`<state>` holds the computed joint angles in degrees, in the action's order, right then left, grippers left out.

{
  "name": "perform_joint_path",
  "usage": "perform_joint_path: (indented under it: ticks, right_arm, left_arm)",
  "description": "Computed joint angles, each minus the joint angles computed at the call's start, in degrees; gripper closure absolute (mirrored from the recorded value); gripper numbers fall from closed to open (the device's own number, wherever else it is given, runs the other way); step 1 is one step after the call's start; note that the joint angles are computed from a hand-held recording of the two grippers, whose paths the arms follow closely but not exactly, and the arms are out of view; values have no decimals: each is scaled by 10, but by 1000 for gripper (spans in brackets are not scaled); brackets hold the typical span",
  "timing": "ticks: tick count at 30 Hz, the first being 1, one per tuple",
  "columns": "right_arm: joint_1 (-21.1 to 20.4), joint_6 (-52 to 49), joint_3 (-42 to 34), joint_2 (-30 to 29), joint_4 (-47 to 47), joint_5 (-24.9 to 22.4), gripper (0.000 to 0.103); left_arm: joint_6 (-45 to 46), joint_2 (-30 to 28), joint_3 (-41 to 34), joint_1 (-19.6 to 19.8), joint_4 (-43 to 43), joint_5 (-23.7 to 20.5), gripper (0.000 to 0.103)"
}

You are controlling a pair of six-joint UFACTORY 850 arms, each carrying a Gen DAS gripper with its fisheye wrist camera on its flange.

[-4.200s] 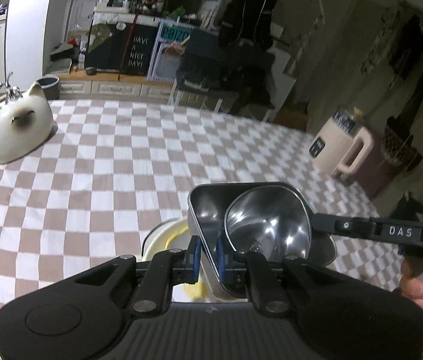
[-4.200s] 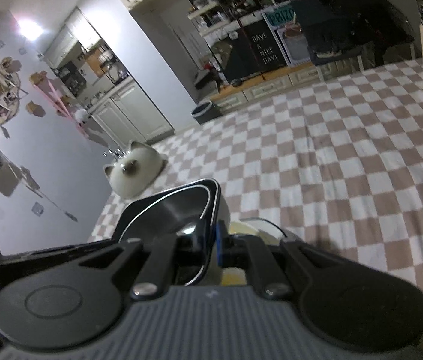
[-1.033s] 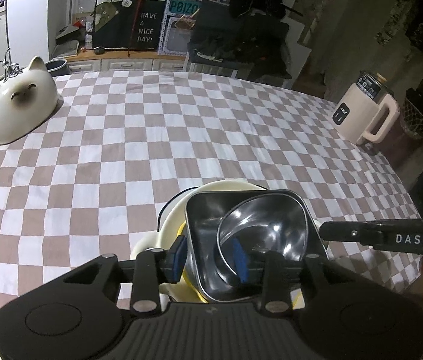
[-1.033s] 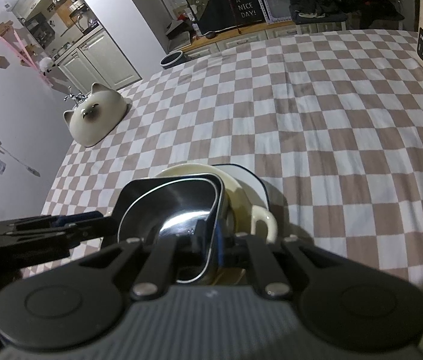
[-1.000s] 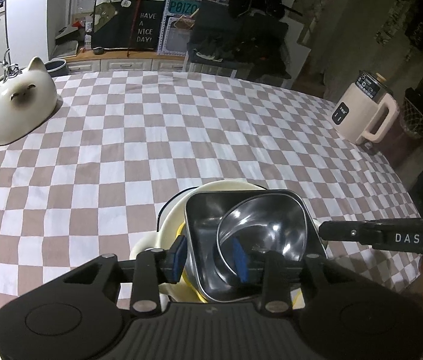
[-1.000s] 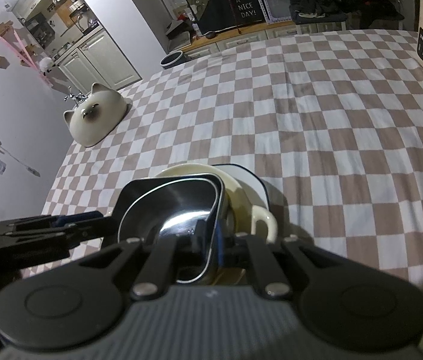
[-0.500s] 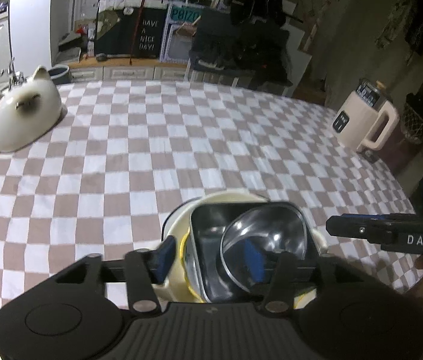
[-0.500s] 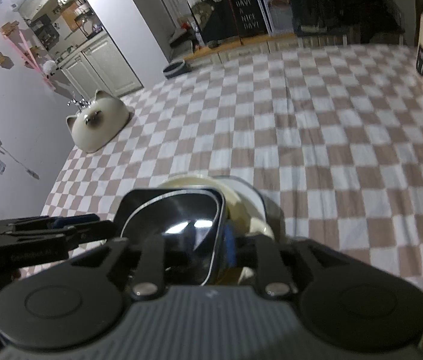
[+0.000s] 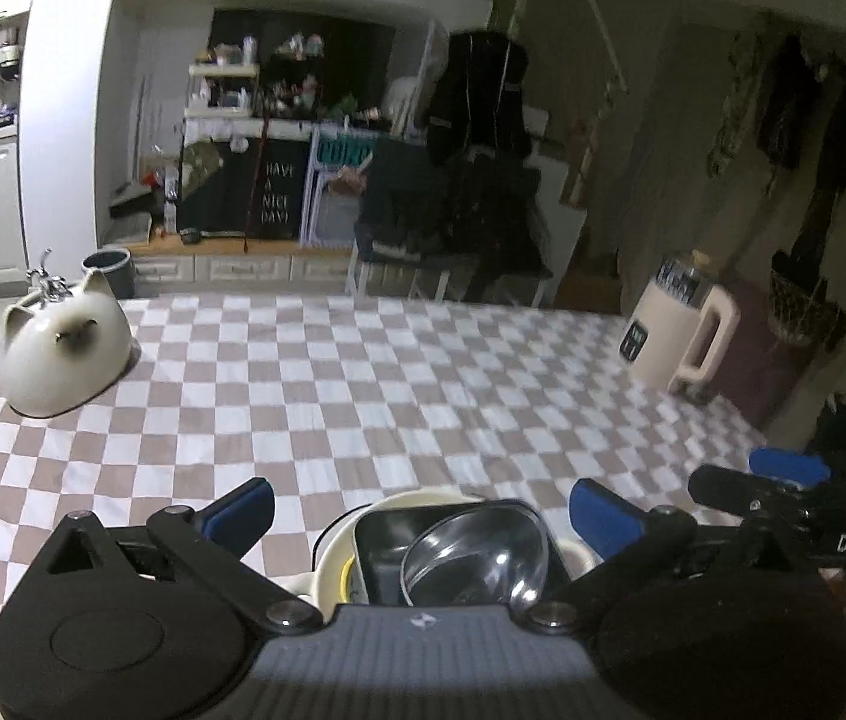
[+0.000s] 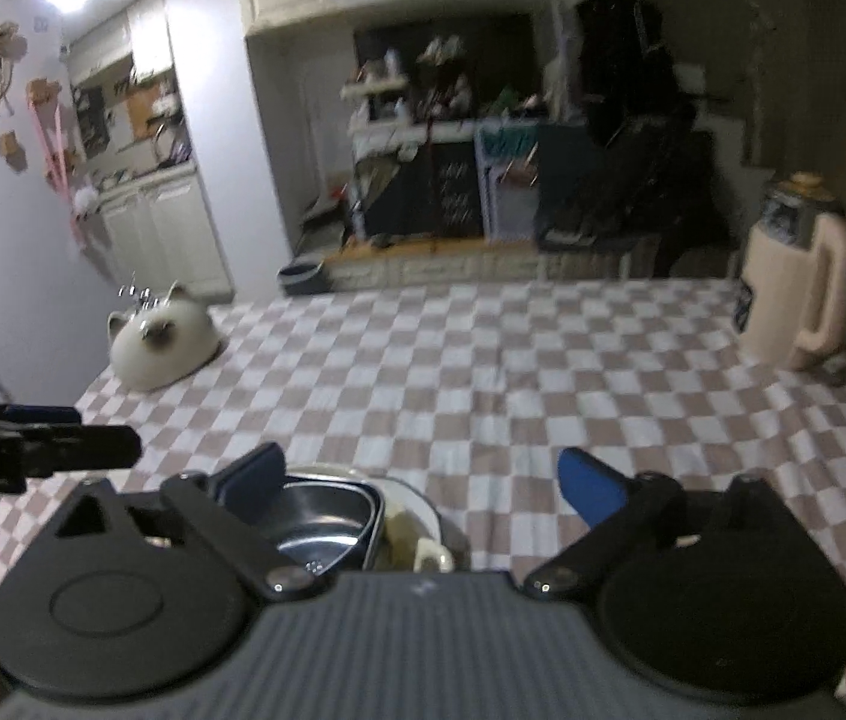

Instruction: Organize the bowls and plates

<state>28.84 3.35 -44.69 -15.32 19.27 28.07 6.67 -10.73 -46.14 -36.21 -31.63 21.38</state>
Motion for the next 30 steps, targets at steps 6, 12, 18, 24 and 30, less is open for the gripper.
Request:
perform_joint_path:
  ticks: [6,12,18,24,30]
  right_arm:
    - [20,0,54,33,41,77,1]
    - [39,-23,86,43,66,115,1]
    - [61,-59,107,51,104,128,1]
    - [80,-93,132,61,136,145,1]
    - [99,-122,151,66,161,170,1]
  left_arm:
    - [12,51,53,-34,-70,57,0]
    - [158,84,89,-92,-264,129,0]
    - [240,91,110,-136,-372,181,0]
    - [312,76,113,-176,-441,216,0]
    - [355,53,111,-205,-486,246,0]
